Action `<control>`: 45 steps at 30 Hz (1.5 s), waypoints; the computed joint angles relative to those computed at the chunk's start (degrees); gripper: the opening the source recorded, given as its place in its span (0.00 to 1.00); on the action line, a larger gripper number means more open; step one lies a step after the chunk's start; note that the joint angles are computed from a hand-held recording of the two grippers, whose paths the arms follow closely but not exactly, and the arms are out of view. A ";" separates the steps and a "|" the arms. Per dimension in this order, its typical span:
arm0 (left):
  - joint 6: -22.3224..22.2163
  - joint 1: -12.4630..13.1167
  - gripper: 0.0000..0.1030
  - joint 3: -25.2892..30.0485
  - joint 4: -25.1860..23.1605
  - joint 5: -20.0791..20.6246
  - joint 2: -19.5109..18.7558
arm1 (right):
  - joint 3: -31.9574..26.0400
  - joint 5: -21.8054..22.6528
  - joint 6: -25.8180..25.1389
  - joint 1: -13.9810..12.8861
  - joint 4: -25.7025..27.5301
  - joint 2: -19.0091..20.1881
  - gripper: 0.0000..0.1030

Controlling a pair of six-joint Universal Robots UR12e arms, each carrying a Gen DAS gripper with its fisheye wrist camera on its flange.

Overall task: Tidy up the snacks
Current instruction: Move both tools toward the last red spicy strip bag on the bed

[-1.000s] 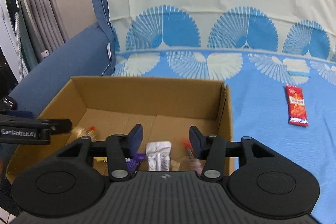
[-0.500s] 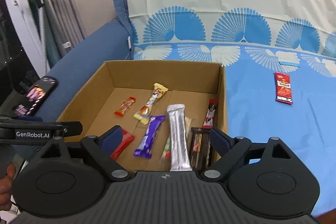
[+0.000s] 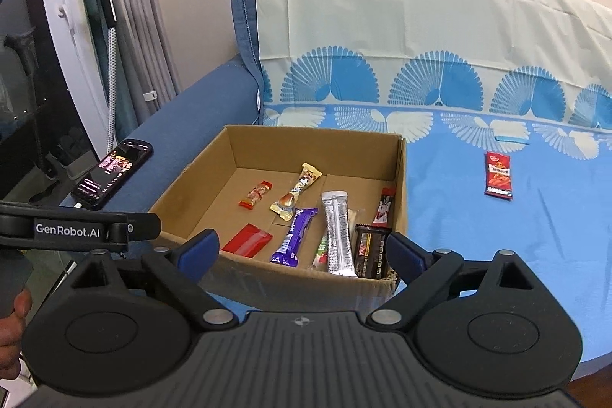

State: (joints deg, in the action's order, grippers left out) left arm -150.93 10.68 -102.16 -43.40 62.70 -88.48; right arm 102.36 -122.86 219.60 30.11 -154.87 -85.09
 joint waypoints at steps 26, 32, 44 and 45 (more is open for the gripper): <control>2.13 -4.36 1.00 0.45 0.17 3.26 0.77 | 4.66 -1.03 5.11 -1.95 -4.35 -2.89 0.94; 1.81 -8.87 1.00 2.56 -0.37 3.86 -0.70 | 8.89 -4.46 7.10 -4.57 -5.16 -6.52 0.94; -7.08 -28.04 1.00 16.11 -3.17 5.25 -16.08 | 20.36 -7.02 6.93 -20.95 -0.63 -17.11 0.95; -7.70 -29.29 1.00 17.69 -4.07 5.44 -18.11 | 21.01 -6.71 6.11 -22.86 -0.92 -17.35 0.95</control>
